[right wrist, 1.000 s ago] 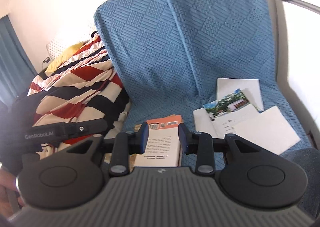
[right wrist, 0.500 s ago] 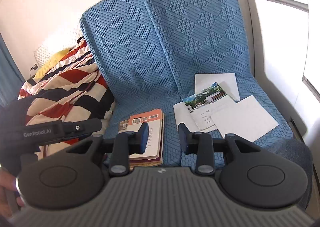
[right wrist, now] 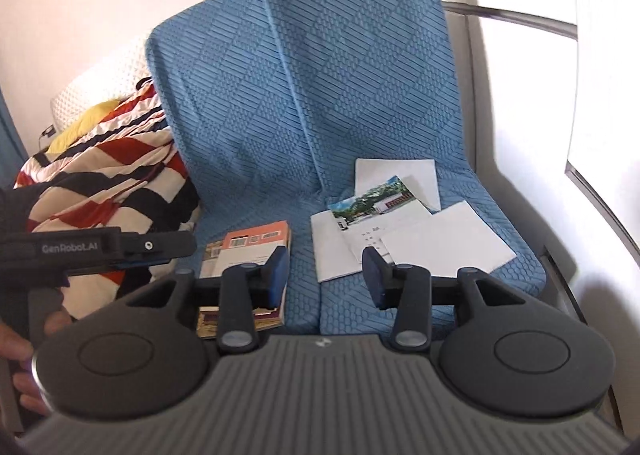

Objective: Organize objects

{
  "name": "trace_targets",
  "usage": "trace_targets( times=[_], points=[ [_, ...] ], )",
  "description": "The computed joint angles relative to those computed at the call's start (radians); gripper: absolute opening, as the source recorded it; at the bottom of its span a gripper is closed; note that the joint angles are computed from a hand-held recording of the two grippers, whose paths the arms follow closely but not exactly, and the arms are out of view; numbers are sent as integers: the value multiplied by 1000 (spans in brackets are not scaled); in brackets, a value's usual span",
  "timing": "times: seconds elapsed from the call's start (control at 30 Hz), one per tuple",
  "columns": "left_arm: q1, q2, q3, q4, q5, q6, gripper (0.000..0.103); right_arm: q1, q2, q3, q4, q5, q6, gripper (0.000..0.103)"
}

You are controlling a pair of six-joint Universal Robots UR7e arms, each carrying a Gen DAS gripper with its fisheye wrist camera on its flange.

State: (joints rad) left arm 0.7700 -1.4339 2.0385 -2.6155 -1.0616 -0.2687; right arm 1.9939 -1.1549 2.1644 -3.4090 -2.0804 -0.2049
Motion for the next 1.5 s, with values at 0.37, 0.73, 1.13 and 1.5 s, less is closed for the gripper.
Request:
trace_targets(
  times=[0.37,0.73,1.13,1.5],
  points=[
    [42,108,-37,-21,-59,12,53,-45,20,15,-80,-35,-5,52],
    [115,262,-120,-50,-88,56,55,-142,73,1,-146,-27,52,83],
    [184,450,-239,-68,-107,57,55,-254,204,-68,-238,-15,57,83],
    [249,610,-356,-30,-168,10,43,-392,304,-172,-308,49,121,81]
  ],
)
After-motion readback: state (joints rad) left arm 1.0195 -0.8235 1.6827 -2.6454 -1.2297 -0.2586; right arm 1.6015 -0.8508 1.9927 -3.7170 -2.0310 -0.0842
